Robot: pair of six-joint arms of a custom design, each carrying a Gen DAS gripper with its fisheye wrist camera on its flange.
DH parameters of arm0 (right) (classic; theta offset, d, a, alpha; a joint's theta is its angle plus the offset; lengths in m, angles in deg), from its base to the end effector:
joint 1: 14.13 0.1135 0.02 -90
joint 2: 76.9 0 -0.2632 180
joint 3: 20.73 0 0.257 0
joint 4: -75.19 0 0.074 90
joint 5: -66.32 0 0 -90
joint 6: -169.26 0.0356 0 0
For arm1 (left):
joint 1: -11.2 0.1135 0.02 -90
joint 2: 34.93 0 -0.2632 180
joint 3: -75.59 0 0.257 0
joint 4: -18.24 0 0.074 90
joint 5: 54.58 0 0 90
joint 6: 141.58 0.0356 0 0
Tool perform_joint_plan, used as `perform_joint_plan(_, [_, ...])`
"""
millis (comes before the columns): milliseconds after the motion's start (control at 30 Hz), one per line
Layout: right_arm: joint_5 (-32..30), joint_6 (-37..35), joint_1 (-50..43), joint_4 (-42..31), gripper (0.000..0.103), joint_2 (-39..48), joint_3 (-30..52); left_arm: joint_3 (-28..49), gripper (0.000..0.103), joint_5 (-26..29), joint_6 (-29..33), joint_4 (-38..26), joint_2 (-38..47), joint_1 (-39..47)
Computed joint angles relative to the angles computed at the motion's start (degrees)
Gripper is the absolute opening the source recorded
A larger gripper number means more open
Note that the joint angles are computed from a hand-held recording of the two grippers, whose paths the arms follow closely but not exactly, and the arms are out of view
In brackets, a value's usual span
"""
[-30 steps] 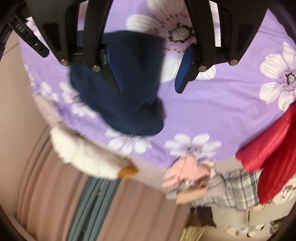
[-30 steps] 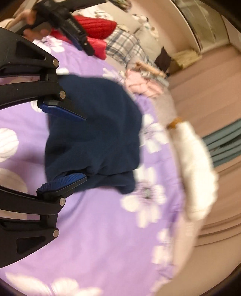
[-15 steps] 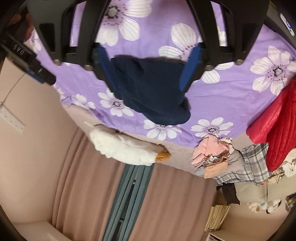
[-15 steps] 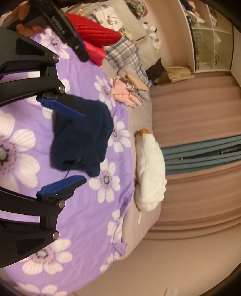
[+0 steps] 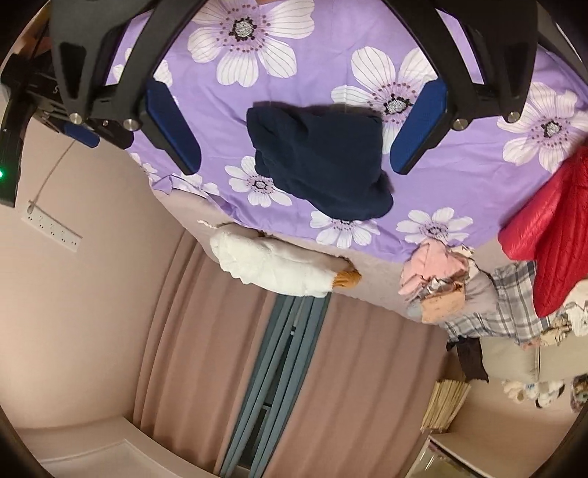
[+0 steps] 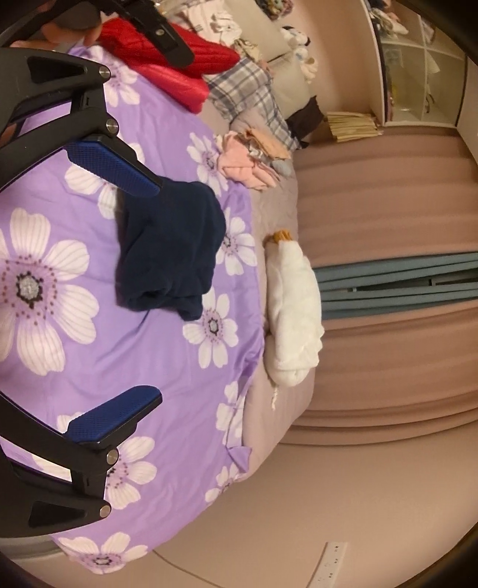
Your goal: Fold large clothes
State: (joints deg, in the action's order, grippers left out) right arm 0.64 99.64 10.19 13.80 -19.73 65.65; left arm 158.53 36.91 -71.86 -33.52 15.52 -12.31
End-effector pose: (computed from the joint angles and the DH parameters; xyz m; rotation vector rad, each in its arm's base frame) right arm 0.1807 0.0656 0.4034 0.1744 2.0703 0.0221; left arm 0.1579 -0.0697 0.4183 0.0727 1.9428 -0.5380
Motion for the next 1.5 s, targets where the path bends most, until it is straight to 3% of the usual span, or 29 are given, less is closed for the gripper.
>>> perform_joint_plan(133, [1.60, 0.07, 1.42, 0.62, 0.102, -0.23, -0.33, -0.35, 0.103, 3.17, -0.70, 0.47, -0.23, 1.92])
perform_joint_plan(400, [3.91, 1.77, 2.80, 0.06, 0.102, -1.94, -1.16, 0.45, 0.103, 0.32, -1.42, -0.26, 0.89, -0.45])
perform_joint_plan(567, [7.96, 1.27, 6.21, -1.58, 0.102, -2.84, -0.87, 0.43, 0.103, 1.81, -2.08, 0.03, 0.97, -2.30])
perform_joint_plan(800, [11.44, 0.56, 9.48, -2.87, 0.102, -2.27, 0.69, 0.89, 0.103, -5.30, -2.98, -0.60, -0.04, -7.12])
perform_joint_plan(1067, [13.62, 2.74, 11.61, -5.37, 0.102, -0.24, 2.53, 1.29, 0.103, -1.93, -2.26, -1.34, -0.45, -3.85])
perform_joint_plan(1167, [14.98, 3.17, 12.64, -6.47, 0.102, 0.64, 3.31, 2.14, 0.103, -3.38, -2.97, -2.64, 0.42, -3.95])
perform_joint_plan(1333, [15.36, 3.15, 13.06, -7.36, 0.102, 1.26, 3.73, 2.90, 0.103, -10.98, -3.70, -3.95, 1.52, -7.00])
perform_joint_plan(1500, [16.46, 4.45, 12.85, -8.92, 0.102, 1.20, 3.98, 2.88, 0.103, -12.31, -5.35, -3.85, 1.88, -6.95])
